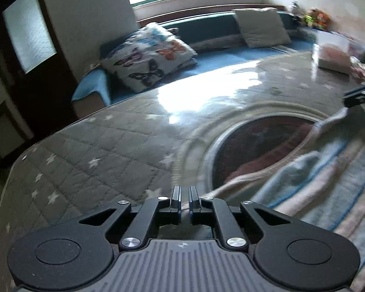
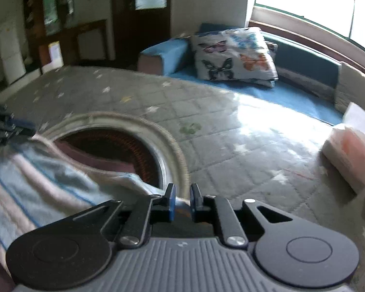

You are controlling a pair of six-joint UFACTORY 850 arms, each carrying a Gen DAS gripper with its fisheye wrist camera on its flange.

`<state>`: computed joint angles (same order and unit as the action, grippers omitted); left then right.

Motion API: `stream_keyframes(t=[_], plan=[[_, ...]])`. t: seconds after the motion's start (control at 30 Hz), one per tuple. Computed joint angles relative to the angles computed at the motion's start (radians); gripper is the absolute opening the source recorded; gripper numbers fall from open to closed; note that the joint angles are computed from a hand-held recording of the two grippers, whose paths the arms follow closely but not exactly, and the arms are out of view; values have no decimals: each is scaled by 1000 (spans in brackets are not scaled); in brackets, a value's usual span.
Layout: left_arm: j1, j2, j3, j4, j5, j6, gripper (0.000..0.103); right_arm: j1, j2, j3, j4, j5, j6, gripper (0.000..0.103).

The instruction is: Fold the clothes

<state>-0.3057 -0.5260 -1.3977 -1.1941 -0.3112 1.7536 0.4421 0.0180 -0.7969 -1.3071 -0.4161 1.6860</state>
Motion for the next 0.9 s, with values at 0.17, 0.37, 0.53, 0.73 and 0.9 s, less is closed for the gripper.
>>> stream_keyframes(t=[0.17,0.37,0.53,0.73,0.9], plan=[[23,34,20,-102,-19,47,16,7,53,22,-35,-4,47,11],[22,64,52,-54,-104,9,16,23,14,12,-19,87,57,11],[1,31,28,25,-91,-71,17,15,-50,-11,-117,107,197,13],[-11,-35,-27,163,-42,-243,17,-7,-96,-23,-207,106,348,13],[-3,-39,-27,160,-33,-267,19,-12,-80,-8,-240,96,395,14]])
